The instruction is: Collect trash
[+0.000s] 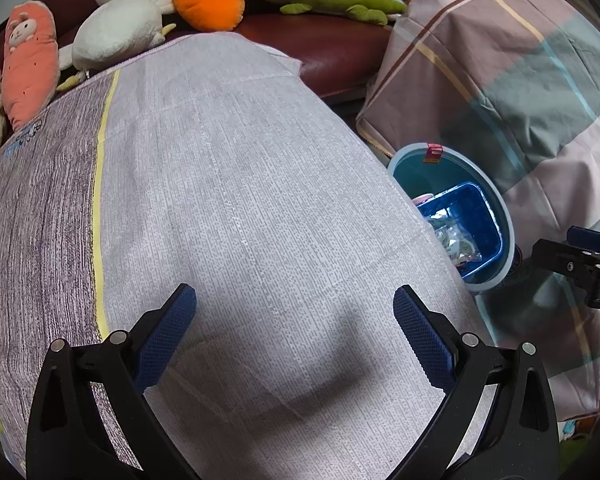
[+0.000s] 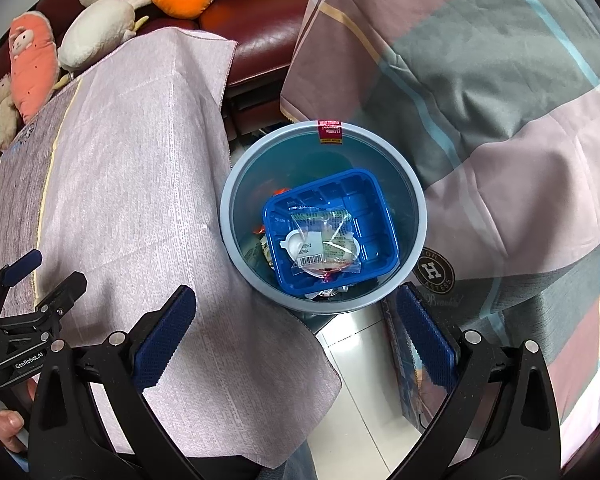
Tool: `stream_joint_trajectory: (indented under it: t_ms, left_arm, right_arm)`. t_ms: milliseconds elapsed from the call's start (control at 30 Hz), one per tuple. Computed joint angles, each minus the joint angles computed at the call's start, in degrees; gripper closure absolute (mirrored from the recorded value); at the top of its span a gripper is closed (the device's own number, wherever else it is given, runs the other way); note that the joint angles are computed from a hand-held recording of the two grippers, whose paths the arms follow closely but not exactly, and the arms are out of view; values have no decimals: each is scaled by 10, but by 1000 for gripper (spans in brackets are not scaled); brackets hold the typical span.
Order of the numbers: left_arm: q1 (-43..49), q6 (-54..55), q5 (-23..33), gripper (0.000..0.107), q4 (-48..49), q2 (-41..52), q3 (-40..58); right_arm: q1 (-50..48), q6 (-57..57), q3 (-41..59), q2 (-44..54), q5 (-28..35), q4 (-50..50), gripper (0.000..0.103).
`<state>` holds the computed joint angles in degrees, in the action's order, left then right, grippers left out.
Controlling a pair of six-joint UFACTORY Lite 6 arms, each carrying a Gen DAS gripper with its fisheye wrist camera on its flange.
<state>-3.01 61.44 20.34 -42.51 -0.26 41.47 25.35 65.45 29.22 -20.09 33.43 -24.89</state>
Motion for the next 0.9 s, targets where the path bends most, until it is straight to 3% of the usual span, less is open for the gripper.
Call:
stream_joint_trajectory:
  t_ms: [900]
  left_arm:
    - [33, 34, 45, 8, -7, -30, -11]
  right_arm:
    - [55, 42, 32, -18, 76, -29, 7]
